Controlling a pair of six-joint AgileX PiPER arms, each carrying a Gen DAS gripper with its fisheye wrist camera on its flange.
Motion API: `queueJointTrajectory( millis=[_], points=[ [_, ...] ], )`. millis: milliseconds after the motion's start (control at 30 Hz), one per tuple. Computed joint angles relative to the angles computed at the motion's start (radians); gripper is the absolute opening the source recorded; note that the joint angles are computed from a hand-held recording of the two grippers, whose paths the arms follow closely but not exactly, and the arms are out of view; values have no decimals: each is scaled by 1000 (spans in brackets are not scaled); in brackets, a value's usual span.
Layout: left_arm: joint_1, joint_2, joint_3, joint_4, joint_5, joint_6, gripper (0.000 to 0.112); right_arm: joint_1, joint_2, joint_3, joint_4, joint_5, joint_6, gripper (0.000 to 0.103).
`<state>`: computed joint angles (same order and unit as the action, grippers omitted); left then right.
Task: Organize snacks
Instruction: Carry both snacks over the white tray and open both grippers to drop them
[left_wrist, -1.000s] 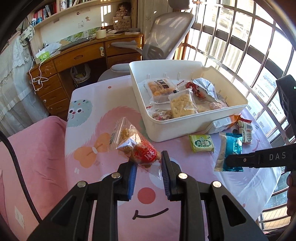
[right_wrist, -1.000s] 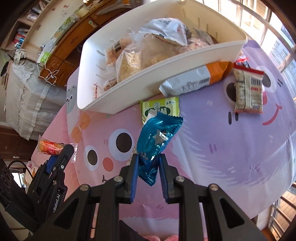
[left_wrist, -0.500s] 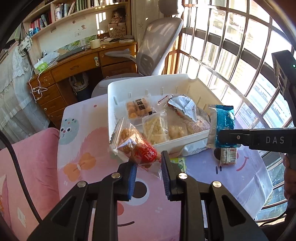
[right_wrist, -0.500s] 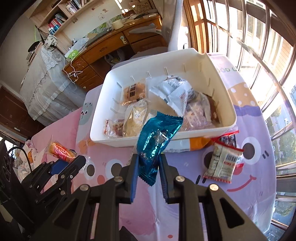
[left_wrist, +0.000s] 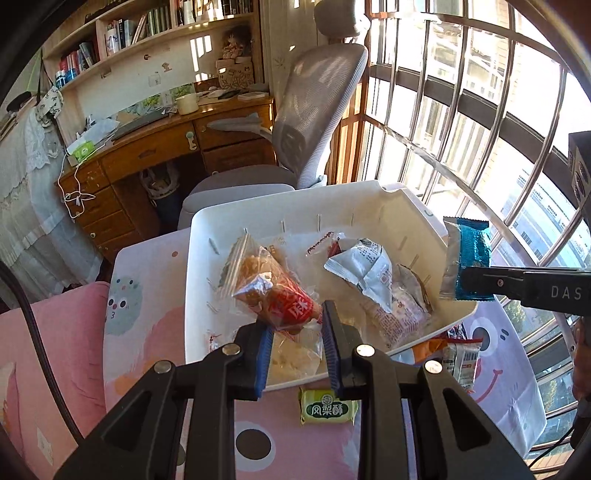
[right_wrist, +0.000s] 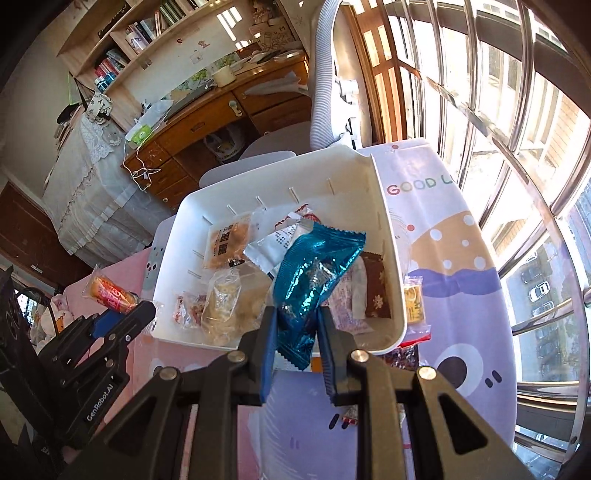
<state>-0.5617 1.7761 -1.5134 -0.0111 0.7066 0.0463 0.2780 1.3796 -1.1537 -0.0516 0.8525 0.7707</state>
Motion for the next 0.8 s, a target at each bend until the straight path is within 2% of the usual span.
queueJointTrajectory(
  millis=[133, 233, 333, 400, 500, 800],
  points=[
    [-14, 61, -72, 35, 23, -39, 24, -68, 8, 18, 68, -28, -97, 22],
    [-16, 108, -133, 23, 67, -45, 24, -105, 15, 30, 117, -42, -153, 22],
    [-20, 148, -184, 19, 129, -64, 40, -135, 25, 39, 164, -50, -186, 24],
    [-20, 152, -187, 14, 144, -80, 63, -158, 33, 46, 209, -51, -219, 24],
    [-20, 139, -166, 13, 154, -103, 74, -172, 30, 59, 235, -49, -230, 25],
    [-10, 47, -25, -24, 162, -163, 78, -173, -19, 99, 223, -39, -188, 39]
  ],
)
